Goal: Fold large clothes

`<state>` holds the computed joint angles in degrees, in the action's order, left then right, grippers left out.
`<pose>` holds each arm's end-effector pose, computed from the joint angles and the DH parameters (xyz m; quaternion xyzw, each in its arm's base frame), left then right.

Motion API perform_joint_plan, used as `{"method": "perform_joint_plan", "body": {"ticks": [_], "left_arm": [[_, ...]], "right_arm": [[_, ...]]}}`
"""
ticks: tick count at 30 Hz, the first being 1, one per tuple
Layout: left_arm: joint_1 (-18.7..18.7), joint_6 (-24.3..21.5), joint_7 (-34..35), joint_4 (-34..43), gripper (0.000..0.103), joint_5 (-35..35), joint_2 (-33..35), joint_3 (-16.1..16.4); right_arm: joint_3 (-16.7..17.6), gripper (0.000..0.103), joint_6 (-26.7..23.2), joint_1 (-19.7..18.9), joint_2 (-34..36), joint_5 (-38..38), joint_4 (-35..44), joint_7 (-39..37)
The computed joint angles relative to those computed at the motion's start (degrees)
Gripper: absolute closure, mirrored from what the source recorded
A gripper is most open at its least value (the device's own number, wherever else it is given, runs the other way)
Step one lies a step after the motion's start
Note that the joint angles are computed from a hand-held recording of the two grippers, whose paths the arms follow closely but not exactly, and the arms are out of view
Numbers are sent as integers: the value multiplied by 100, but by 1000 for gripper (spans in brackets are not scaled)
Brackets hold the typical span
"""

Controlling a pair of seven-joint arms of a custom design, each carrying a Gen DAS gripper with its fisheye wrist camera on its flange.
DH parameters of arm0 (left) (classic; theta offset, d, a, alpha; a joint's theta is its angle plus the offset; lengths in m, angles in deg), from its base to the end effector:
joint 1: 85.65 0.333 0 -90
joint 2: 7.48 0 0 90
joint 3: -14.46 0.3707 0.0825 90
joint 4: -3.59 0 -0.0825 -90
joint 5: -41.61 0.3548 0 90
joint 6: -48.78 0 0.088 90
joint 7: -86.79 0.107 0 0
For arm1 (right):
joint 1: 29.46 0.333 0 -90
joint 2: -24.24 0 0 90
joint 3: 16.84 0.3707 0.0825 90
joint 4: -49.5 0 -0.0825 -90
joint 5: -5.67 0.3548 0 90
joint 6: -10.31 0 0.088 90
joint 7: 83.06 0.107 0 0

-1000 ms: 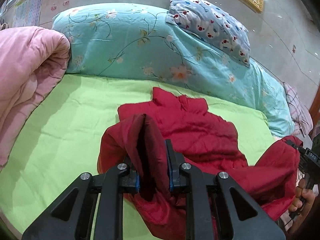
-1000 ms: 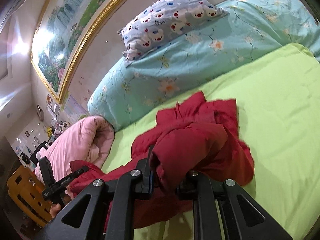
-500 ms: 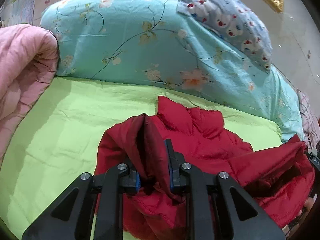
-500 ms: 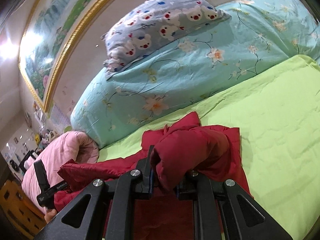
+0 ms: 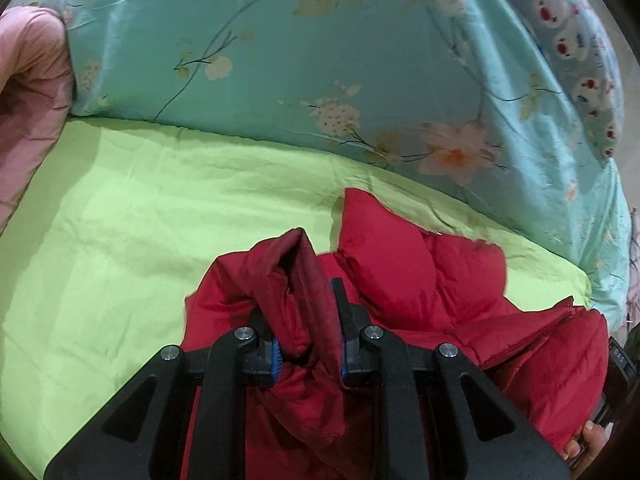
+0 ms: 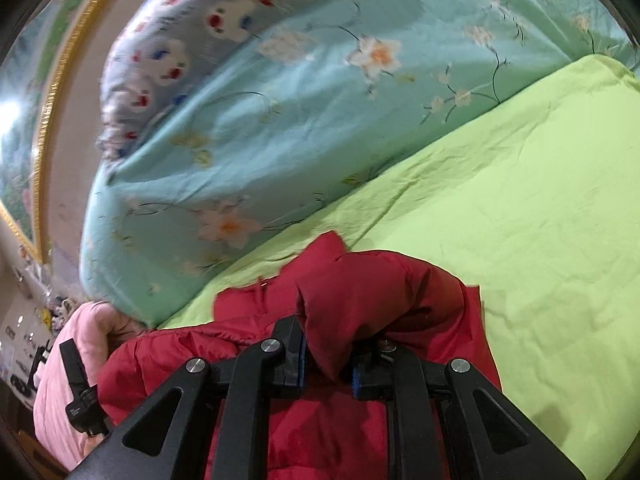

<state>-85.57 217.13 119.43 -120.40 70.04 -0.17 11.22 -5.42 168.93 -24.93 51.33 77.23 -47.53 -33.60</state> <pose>0.5770 -0.0613 0.4801 -0.8103 0.4834 -0.2681 0.1948 0.6879 0.1291 0.4336 -0.5829 0.6704 0.0244 0.4585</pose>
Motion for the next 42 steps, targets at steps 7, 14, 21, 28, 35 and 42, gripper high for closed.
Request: {"method": "perform_joint_plan", "body": {"ticks": [7, 14, 21, 28, 35, 42], "left_arm": [[-57, -575, -47, 720, 78, -39, 595, 68], [23, -990, 345, 1373, 68, -356, 1163, 9], [29, -575, 274, 1105, 56, -492, 1025, 148], [-138, -497, -265, 669, 47, 533, 373, 381], [157, -99, -119, 55, 47, 476, -206, 152], [161, 530, 49, -961, 47, 549, -930, -187]], "right_arm": [[-206, 89, 100, 281, 762, -1321, 806, 1268], [-143, 89, 31, 235, 1277, -2234, 1323, 2130], [173, 89, 92, 23, 1555, -2426, 1561, 2245], [-19, 89, 164, 226, 1697, -2930, 1723, 2701], [412, 77, -110, -213, 1754, -2521, 1848, 2714], [243, 37, 624, -154, 1156, -2648, 1234, 2687]]}}
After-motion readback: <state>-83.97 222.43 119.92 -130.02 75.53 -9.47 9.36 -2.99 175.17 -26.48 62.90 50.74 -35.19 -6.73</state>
